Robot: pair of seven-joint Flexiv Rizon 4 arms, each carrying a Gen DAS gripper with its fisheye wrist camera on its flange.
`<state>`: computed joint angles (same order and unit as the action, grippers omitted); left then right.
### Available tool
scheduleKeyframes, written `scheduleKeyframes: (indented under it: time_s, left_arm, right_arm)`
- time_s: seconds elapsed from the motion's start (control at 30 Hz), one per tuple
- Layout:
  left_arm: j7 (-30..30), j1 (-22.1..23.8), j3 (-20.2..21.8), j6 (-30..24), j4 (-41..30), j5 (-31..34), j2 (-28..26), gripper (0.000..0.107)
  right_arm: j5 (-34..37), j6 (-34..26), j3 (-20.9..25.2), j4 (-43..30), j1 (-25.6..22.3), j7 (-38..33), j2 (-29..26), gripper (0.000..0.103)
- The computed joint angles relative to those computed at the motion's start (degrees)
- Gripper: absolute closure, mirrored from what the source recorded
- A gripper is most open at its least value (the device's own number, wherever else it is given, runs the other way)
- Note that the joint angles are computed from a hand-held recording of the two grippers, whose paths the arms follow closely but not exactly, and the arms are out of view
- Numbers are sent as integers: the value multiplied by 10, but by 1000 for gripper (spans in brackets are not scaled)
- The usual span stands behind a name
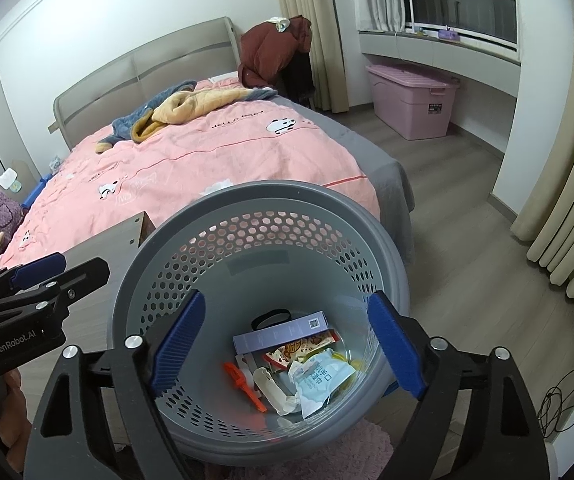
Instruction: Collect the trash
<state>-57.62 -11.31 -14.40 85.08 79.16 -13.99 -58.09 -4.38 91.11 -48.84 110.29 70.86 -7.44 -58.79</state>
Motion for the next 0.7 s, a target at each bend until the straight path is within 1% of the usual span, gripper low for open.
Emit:
scheduleKeyframes:
  time_s: [0.1,0.23,0.4,0.7]
  left_arm:
    - [-1,1,-1,2,2,0,1,32]
    - [-3,0,2,6,5,2,3,32]
    - [-5,3,1,12,8,4,4,28]
    - [-10,0,6,8,3,5,3,27]
  right_arm:
    - [1,0,-1,1,2,1,-1,18]
    - [2,0,-3,1,3,2,-1,13]
    - [4,-2,-8,3,8,6,-3,9]
    - [4,-2,-11,5,10,8,-3,7]
